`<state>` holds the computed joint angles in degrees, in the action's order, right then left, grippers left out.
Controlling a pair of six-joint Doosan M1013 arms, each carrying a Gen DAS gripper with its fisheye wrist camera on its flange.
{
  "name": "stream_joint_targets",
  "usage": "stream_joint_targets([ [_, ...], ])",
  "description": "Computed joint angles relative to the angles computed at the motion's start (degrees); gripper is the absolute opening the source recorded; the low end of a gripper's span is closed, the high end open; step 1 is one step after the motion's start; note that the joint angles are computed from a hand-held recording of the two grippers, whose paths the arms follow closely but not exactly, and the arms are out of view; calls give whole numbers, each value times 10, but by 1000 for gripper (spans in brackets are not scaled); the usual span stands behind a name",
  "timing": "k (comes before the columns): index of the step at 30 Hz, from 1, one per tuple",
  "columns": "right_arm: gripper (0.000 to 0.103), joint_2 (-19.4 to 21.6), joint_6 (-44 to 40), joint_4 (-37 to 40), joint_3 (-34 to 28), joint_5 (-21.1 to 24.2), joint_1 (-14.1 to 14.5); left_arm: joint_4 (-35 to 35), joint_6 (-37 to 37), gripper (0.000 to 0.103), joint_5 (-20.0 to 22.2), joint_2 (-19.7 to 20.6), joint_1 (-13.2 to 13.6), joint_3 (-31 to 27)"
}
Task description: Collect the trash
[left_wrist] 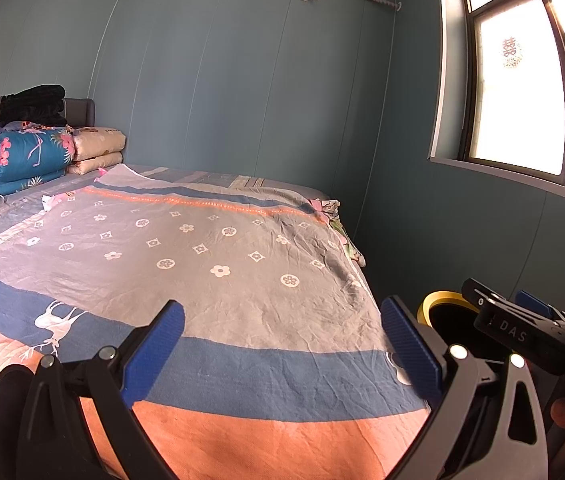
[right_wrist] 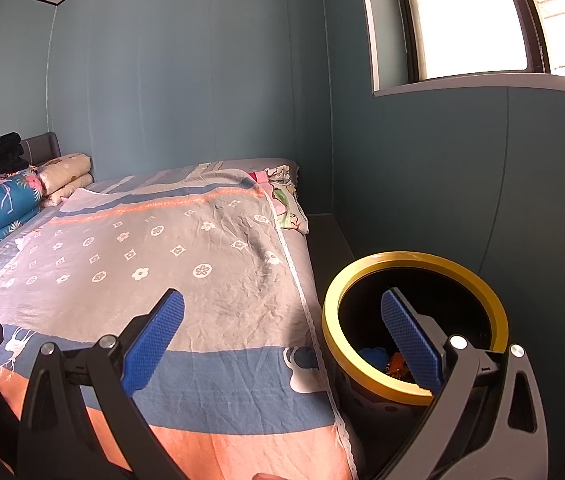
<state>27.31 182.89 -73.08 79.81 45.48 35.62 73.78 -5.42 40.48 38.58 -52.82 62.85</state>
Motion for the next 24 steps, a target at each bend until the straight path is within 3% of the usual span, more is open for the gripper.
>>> stream_joint_targets([
  [24, 95, 1, -1, 9, 0, 7, 3, -4, -1, 95, -5, 1, -1, 0],
])
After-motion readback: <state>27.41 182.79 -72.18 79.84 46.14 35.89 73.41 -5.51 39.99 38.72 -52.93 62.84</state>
